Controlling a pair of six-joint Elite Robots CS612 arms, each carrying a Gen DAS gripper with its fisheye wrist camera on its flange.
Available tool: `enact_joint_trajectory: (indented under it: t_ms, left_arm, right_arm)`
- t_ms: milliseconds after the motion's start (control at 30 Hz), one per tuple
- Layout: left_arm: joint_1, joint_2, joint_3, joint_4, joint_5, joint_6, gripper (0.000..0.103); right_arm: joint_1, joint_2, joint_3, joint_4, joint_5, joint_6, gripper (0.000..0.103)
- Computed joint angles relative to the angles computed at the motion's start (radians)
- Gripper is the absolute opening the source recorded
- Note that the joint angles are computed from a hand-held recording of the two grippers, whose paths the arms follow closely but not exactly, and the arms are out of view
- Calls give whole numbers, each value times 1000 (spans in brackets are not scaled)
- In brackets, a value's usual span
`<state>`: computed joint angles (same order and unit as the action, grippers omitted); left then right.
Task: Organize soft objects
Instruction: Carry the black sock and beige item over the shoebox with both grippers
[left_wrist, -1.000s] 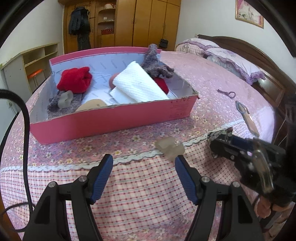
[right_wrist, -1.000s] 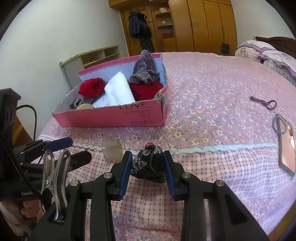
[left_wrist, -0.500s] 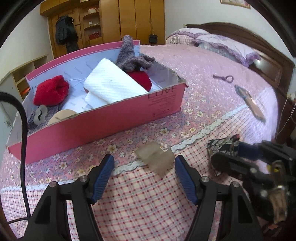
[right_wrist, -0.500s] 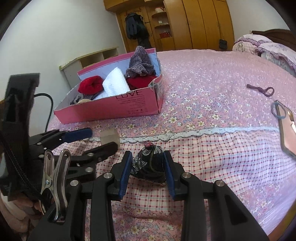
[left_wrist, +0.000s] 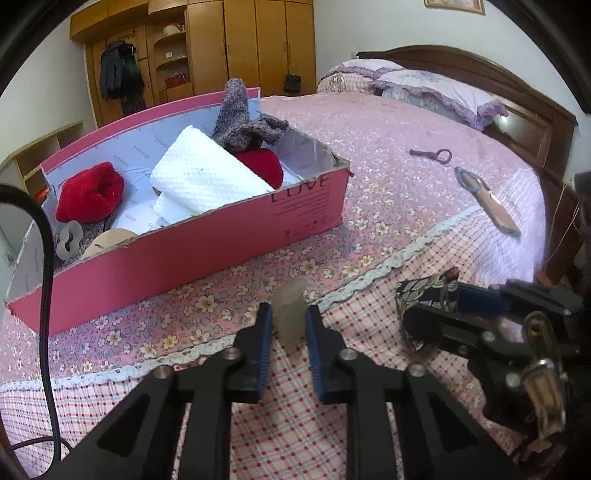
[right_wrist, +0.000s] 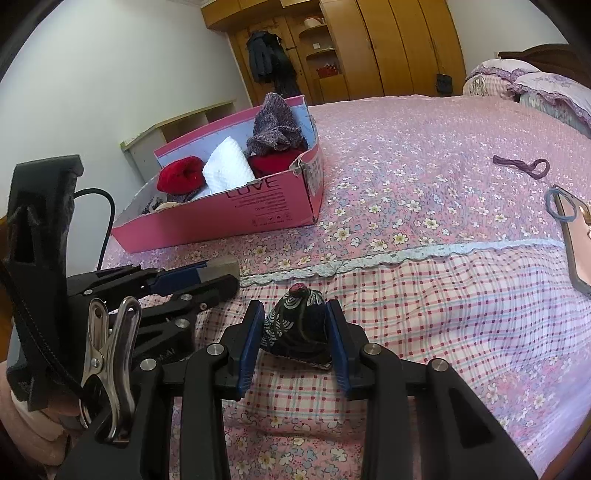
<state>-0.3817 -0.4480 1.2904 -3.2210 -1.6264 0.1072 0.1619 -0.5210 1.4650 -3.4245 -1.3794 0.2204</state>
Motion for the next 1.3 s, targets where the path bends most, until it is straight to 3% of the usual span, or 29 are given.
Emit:
enact_joint_trajectory:
  t_ms: [633, 1300]
  left_arm:
    - [34, -50, 84, -97, -72, -57, 11]
    - [85, -84, 117, -195, -38, -163, 11]
  right_arm:
    - [14, -14, 3, 5, -6, -14, 35]
    - [47, -29, -45, 51, 4, -96, 35]
